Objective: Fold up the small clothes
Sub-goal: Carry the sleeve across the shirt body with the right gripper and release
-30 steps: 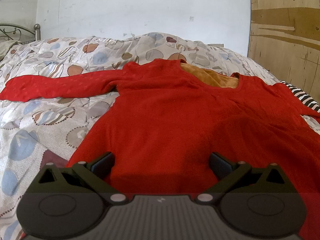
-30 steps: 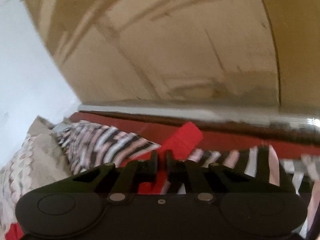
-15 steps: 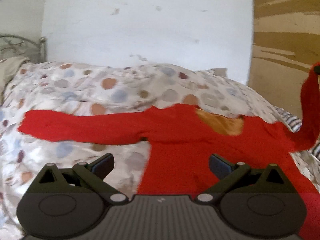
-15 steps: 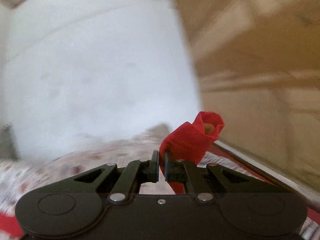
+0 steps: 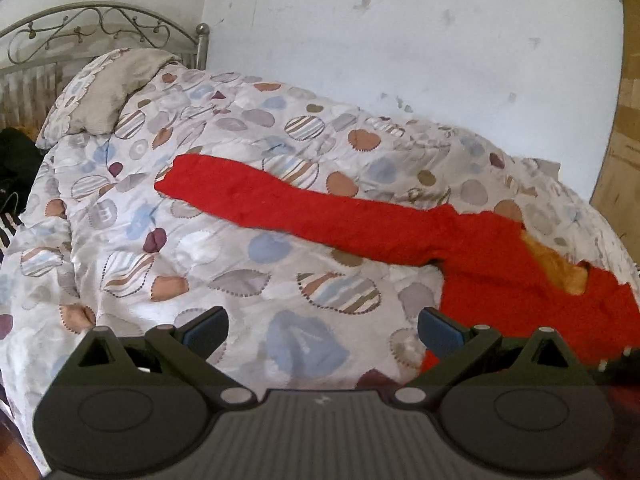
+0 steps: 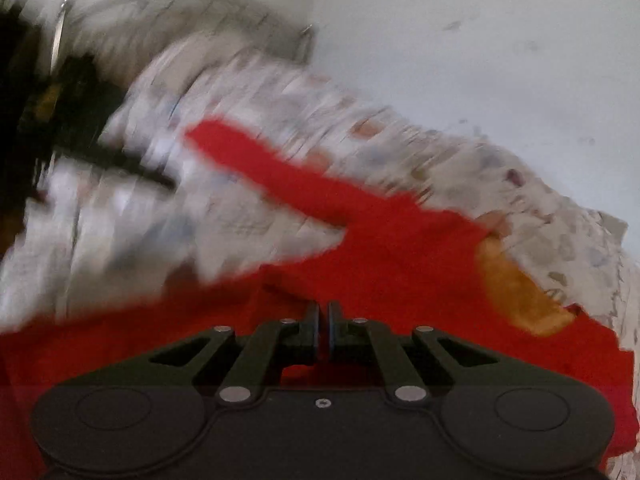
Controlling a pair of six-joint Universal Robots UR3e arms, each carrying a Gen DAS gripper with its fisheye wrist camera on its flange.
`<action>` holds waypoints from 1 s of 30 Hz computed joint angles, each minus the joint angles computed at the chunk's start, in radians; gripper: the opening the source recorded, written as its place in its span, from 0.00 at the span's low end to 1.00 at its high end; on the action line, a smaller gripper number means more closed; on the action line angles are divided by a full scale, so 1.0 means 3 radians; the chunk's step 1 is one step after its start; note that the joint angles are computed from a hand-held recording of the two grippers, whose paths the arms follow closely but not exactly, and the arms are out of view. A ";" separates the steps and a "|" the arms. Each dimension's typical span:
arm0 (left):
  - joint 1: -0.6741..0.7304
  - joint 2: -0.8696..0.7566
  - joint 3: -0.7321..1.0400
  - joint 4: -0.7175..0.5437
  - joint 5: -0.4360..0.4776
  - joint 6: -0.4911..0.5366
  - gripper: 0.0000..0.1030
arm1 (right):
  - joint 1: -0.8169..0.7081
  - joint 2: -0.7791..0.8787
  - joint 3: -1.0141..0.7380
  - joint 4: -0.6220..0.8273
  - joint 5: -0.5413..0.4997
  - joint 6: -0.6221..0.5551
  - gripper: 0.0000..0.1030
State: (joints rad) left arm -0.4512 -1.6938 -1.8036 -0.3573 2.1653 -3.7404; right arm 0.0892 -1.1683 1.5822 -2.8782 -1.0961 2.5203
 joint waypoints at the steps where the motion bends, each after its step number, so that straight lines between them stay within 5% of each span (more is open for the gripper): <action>1: 0.0009 -0.0012 -0.0013 0.0035 -0.0019 0.0026 1.00 | 0.0038 -0.0037 0.0149 -0.0103 -0.0083 -0.0156 0.03; 6: -0.0013 -0.0210 0.0114 0.0194 -0.0139 0.0046 1.00 | 0.0026 -0.0311 0.0579 -0.0132 -0.0069 -0.0675 0.07; 11: -0.0058 -0.0519 0.0356 0.0425 -0.0417 0.0203 1.00 | -0.0030 -0.0597 0.1071 -0.0448 -0.0006 -0.0856 0.36; 13: -0.0061 -0.0709 0.0524 0.0442 -0.0575 0.0322 1.00 | -0.0115 -0.0713 0.1242 -0.0613 -0.0003 -0.0717 0.67; 15: -0.0086 -0.0922 0.0742 0.0357 -0.0667 0.0372 1.00 | -0.0277 -0.0838 0.1385 -0.0724 0.0033 -0.0507 0.83; 19: -0.0159 -0.1328 0.1115 0.0128 -0.0606 0.0333 1.00 | -0.0612 -0.1023 0.1563 -0.0772 -0.0012 -0.0138 0.96; 22: -0.0208 -0.1403 0.0967 0.0310 -0.0529 0.0259 0.99 | -0.0894 -0.1090 0.1605 -0.0730 -0.0052 0.0136 0.99; 26: -0.0234 -0.1407 0.0543 0.0969 -0.0499 0.0255 0.99 | -0.1005 -0.0708 0.1403 -0.1097 -0.0575 0.0286 0.99; 30: -0.0173 -0.1334 0.0399 0.1093 -0.0610 0.0209 0.99 | -0.1025 -0.0052 0.0816 -0.1329 -0.1027 0.0361 0.82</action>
